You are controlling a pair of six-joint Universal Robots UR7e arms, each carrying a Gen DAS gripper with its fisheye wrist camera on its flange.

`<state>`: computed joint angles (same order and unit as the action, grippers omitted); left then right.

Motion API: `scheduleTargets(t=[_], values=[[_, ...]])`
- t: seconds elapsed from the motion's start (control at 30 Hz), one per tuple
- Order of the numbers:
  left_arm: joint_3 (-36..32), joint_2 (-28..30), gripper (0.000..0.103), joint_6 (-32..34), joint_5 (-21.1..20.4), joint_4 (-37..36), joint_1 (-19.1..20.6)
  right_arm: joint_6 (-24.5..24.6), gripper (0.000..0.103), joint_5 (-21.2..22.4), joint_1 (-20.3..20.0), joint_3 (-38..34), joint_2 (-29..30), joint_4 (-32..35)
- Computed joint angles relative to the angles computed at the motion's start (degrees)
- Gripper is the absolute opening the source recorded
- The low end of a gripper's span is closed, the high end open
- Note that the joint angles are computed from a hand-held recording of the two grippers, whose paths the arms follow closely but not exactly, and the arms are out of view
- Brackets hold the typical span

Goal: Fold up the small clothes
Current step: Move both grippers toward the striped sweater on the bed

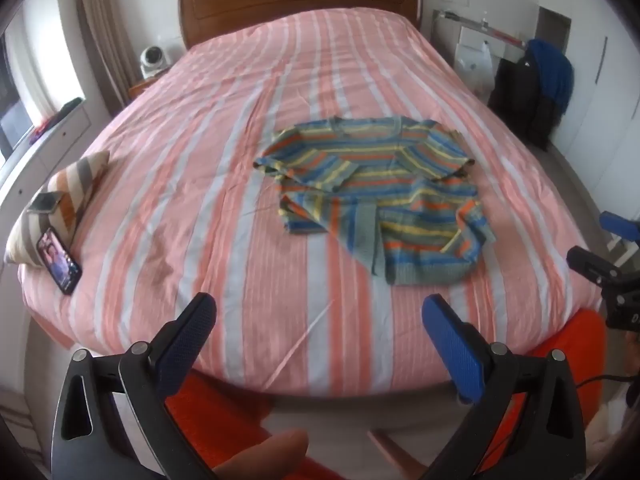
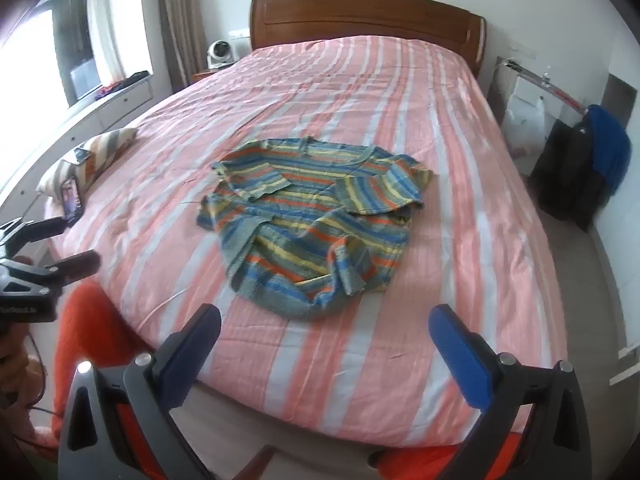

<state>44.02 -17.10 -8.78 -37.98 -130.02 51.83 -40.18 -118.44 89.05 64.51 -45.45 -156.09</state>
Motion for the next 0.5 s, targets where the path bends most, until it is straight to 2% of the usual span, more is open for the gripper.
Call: scheduleTargets(t=[0.23,0.3,0.43,0.5], values=[[-3.7,1.7,0.103,-2.5,0.1,3.9,0.6,1.2,0.102,-1.3,-0.6,0.1,0.2,-2.3],[-3.8,2.0,0.103,-2.6,0.4,4.4,0.8,-0.9,0.102,-2.5,-0.6,0.4,0.4,-5.1],[-4.6,2.5,0.103,-3.3,0.7,6.6,0.5,-2.4,0.102,-4.4,-0.6,0.3,0.8,-6.5],[-4.4,2.7,0.103,-2.7,0.8,5.7,0.5,-2.5,0.102,-3.6,-0.9,0.4,0.9,-7.4]])
